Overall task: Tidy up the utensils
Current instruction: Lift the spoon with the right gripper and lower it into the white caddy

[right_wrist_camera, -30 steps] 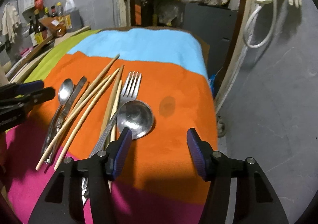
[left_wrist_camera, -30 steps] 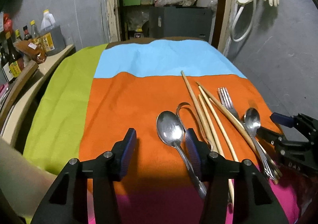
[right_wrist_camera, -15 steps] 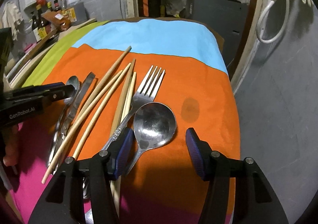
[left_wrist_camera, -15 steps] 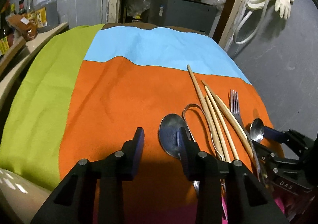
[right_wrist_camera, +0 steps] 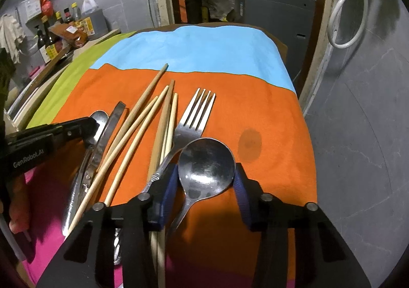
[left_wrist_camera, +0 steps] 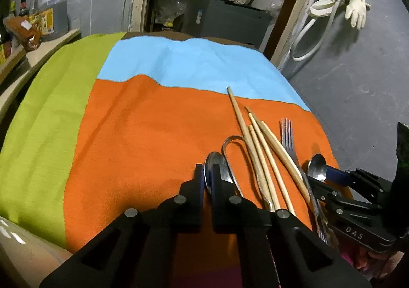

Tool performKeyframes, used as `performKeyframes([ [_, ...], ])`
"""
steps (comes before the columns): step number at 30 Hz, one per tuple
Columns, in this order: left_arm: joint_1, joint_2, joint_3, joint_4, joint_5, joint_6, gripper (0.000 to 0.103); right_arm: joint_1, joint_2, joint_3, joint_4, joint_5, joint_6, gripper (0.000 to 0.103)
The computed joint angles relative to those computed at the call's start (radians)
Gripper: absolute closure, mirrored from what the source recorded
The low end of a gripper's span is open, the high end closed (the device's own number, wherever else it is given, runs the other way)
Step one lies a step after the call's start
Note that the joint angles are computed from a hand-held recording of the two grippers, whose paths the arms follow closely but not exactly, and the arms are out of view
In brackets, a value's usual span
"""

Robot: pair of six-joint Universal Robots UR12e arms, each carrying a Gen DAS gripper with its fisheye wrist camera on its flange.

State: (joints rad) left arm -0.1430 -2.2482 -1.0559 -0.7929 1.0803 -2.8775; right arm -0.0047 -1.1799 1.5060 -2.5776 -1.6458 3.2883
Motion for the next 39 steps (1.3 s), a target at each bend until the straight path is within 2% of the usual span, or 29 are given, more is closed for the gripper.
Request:
performKeyframes([
  [5, -0.004, 0.027, -0.056, 0.109, 0.017, 0.005, 0.103, 0.003, -0.008, 0.018, -0.052, -0.013, -0.005, 0.063],
  [10, -0.005, 0.064, -0.149, 0.333, 0.052, -0.026, 0.103, 0.031, -0.024, 0.069, -0.244, -0.092, -0.065, 0.063],
  [16, 0.000, 0.091, -0.232, 0.573, 0.080, -0.090, 0.103, 0.078, -0.015, 0.112, -0.508, -0.229, -0.196, 0.063],
  [20, 0.006, 0.106, -0.280, 0.728, 0.108, -0.140, 0.103, 0.101, 0.001, 0.124, -0.651, -0.291, -0.279, 0.063],
  [26, 0.025, 0.130, -0.325, 0.889, 0.133, -0.195, 0.103, 0.127, 0.026, 0.121, -0.820, -0.344, -0.385, 0.064],
  [29, 0.035, 0.142, -0.337, 0.928, 0.136, -0.211, 0.103, 0.134, 0.029, 0.116, -0.873, -0.343, -0.409, 0.064],
  [33, 0.053, 0.158, -0.346, 0.938, 0.125, -0.234, 0.103, 0.149, 0.037, 0.100, -0.923, -0.339, -0.442, 0.064],
  [39, 0.083, 0.187, -0.368, 0.964, 0.103, -0.262, 0.103, 0.168, 0.039, 0.076, -0.964, -0.303, -0.469, 0.064],
])
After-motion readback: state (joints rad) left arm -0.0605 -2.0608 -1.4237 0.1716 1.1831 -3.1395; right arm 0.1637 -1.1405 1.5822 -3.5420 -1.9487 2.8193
